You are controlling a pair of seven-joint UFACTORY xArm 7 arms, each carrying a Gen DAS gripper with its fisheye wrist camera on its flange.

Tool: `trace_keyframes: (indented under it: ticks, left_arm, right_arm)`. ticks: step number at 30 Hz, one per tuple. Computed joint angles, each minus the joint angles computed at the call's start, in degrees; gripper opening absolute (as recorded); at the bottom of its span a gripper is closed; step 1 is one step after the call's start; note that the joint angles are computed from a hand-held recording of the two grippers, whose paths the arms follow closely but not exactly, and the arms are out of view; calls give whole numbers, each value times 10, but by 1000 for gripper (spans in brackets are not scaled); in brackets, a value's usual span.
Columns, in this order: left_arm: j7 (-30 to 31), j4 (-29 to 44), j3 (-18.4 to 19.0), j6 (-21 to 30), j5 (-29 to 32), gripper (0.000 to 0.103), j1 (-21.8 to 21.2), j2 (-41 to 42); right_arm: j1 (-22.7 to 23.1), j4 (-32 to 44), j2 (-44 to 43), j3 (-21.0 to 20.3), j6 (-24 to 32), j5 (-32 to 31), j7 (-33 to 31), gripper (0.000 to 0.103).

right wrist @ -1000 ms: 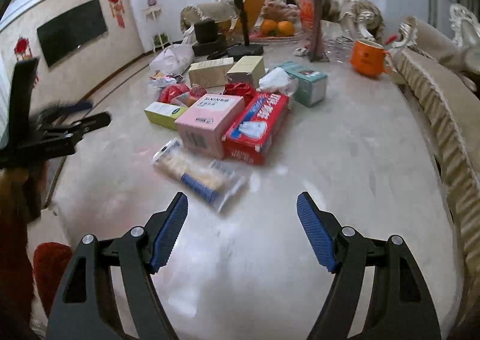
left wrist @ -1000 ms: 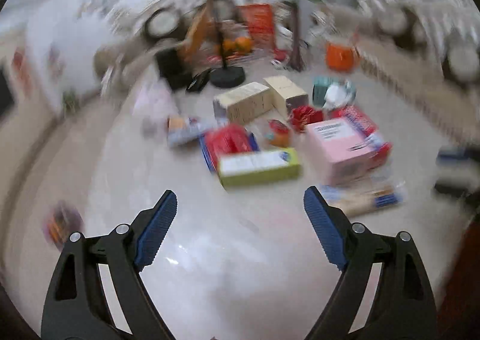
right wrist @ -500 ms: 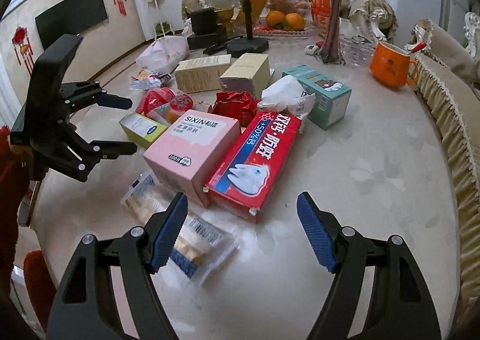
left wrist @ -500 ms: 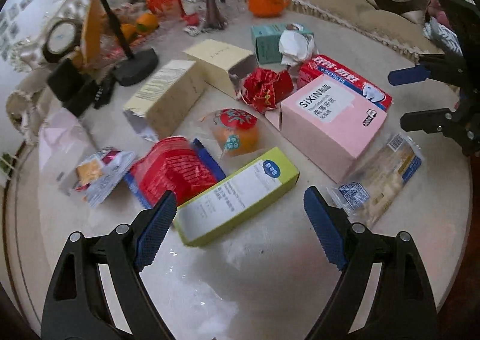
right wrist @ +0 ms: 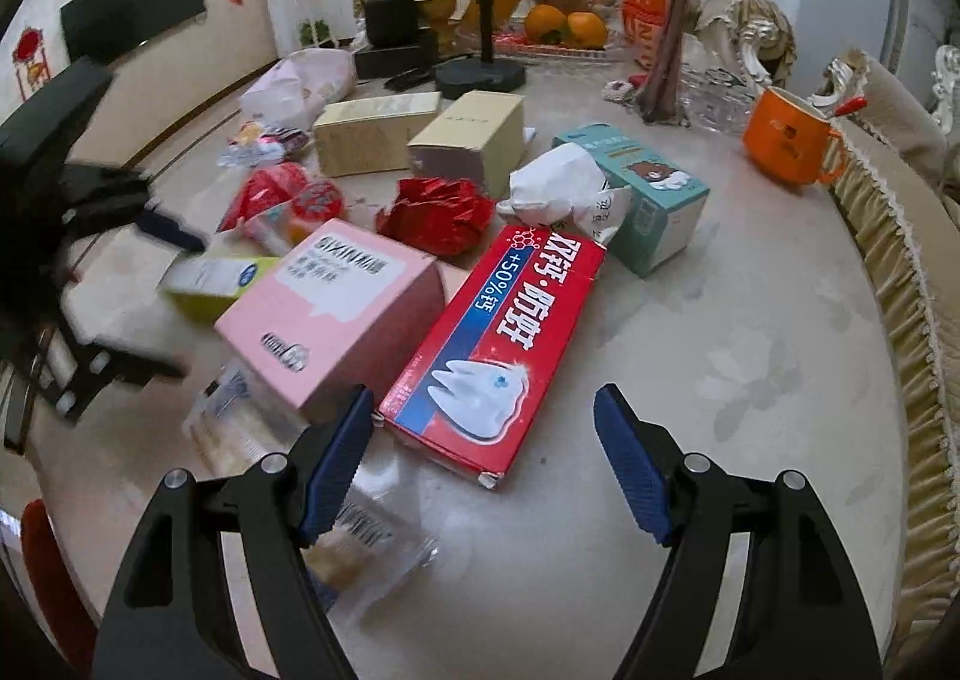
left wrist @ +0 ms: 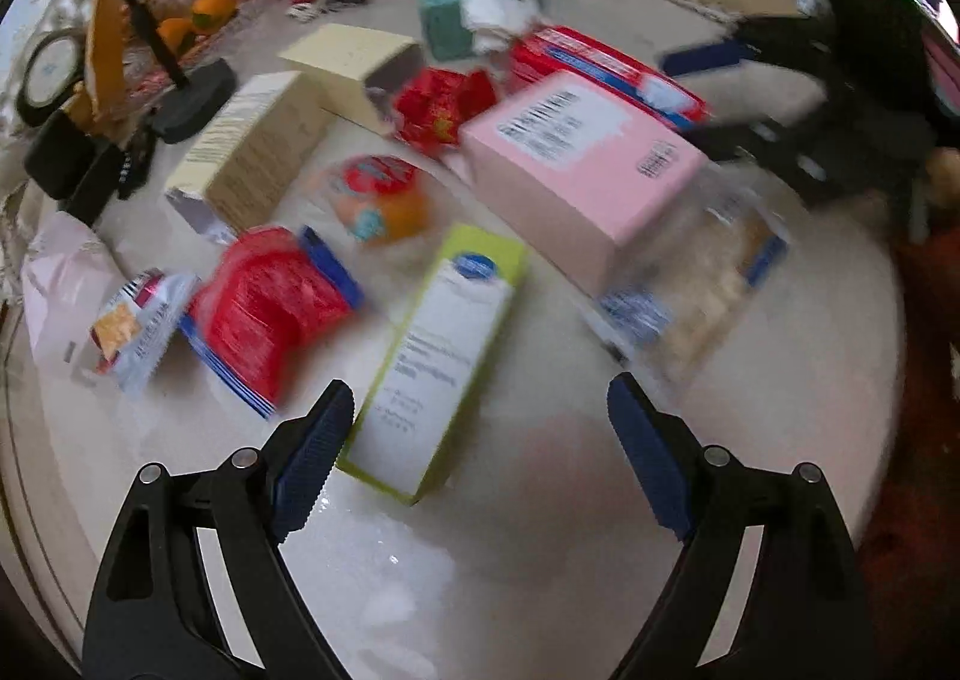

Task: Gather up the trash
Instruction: 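Grasp the red-white toothpaste box with the right gripper while the left grasps the yellow-green cleanser box, then carry both boxes over the wastebasket and open both grippers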

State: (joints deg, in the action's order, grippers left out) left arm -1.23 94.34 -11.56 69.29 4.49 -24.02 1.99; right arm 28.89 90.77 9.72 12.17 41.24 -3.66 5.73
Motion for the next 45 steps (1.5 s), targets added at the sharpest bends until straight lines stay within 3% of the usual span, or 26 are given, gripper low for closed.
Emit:
trace_keyframes:
  ticks: [3, 6, 13, 15, 16, 17, 18, 19, 21, 23, 29, 32, 35, 39, 42, 45]
  left_arm:
    - [-25, -6, -4, -8, 51, 84, -7, -2]
    - [-93, 5, 0, -17, 101, 84, -10, 18]
    - [-154, -4, 8, -41, 117, 84, -16, 33]
    - [-175, -14, 9, -48, 111, 83, -16, 28]
    - [-188, -25, 9, -56, 105, 76, -15, 22]
    - [-190, -37, 10, -71, 81, 60, -10, 13]
    - [-207, -50, 8, -82, 79, 50, -10, 3]
    - [-226, -55, 6, -82, 89, 31, -10, -3]
    - [-271, -67, 2, -80, 101, 30, -10, -14]
    - [-307, -87, 0, -85, 103, 30, -7, -30]
    - [-381, -172, -15, -117, 93, 30, 8, -121]
    - [-415, -192, -35, -114, 95, 30, 16, -160]
    - [-456, -201, -74, -104, 119, 30, 17, -199]
    - [-507, -222, -135, -111, 127, 30, -1, -255]
    - [-561, -248, -190, -133, 104, 30, -28, -278]
    - [-628, -273, -240, -153, 76, 30, -54, -267]
  right_arm:
    - [-4, 20, 14, 4, 7, 30, -5, 72]
    - [12, 44, 33, -5, 12, -2, 35, 72]
    - [46, 101, 81, -31, 43, -96, 111, 72]
    - [38, 108, 89, -28, 46, -80, 105, 72]
    - [35, 110, 90, -26, 51, -70, 102, 72]
    - [29, 107, 87, -24, 52, -59, 95, 70]
    - [27, 104, 83, -22, 55, -53, 89, 68]
    - [19, 95, 76, -17, 54, -35, 73, 57]
    - [8, 80, 63, -11, 54, -8, 53, 52]
    - [5, 50, 40, -13, 44, -8, 49, 47]
    - [-31, -46, -41, -7, 5, 62, 19, 46]
    - [-50, -95, -90, -9, -20, 132, -8, 46]
    - [-53, -162, -165, -17, -36, 232, -83, 46]
    - [-17, -296, -316, -37, -38, 327, -169, 46]
    - [28, -401, -440, -44, -31, 340, -162, 46]
    - [62, -473, -536, -36, 27, 363, -140, 46]
